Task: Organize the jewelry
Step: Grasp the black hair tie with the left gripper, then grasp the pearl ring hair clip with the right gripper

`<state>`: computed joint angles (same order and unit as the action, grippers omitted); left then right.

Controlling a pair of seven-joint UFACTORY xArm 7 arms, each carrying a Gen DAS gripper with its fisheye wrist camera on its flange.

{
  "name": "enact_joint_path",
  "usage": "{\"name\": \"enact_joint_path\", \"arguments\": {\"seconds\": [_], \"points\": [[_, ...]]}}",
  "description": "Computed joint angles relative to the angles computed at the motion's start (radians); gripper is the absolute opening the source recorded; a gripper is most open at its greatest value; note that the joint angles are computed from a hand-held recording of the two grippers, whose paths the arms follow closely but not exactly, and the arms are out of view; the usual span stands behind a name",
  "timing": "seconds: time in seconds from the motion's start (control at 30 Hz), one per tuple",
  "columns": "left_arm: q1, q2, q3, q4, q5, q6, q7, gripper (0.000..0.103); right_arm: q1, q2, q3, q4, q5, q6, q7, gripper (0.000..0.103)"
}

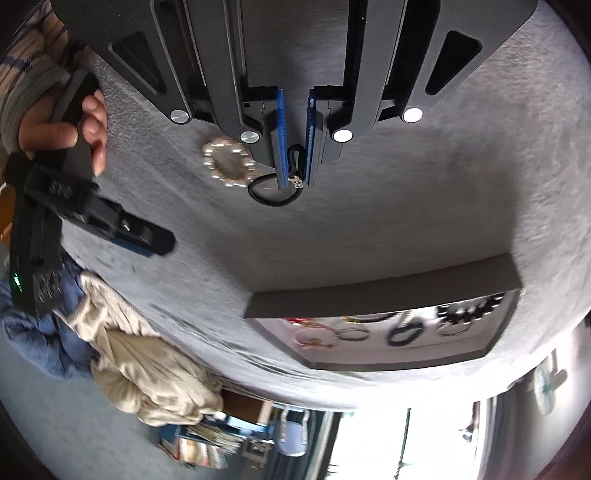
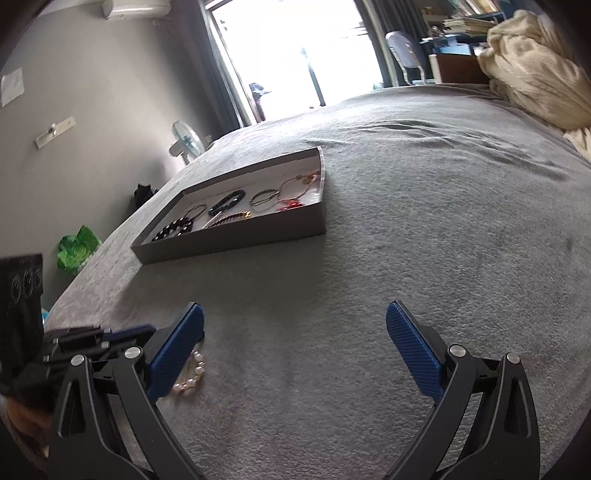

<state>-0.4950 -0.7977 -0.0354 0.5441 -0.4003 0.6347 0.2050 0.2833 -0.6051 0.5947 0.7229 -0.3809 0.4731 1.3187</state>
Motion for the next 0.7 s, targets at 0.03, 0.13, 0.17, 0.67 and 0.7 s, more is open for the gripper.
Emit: {"name": "enact_joint_path", "arguments": {"seconds": [0.03,0.13,0.17,0.67,0.7], "points": [[0.007,-0.003,0.002,-0.001,0.004,0.0,-0.001,0.009,0.004,0.007,0.0,0.006,-0.001,0.001,-0.009,0.098],[0.04,-0.016,0.007,-0.008,0.03,-0.002,-0.005,0.009,0.018,0.037,0.0,0.025,-0.006,-0.004,-0.036,0.098],[0.054,-0.021,0.009,-0.01,0.042,0.001,-0.006,0.009,0.024,0.049,0.0,0.033,-0.007,-0.004,-0.045,0.098],[0.146,-0.078,0.047,-0.044,0.09,0.044,0.008,0.022,0.149,0.277,-0.021,0.19,-0.054,0.058,-0.128,0.083],[0.146,-0.076,0.043,-0.042,0.092,0.042,0.008,0.028,0.164,0.297,-0.029,0.205,-0.056,0.076,-0.137,0.077]]}}
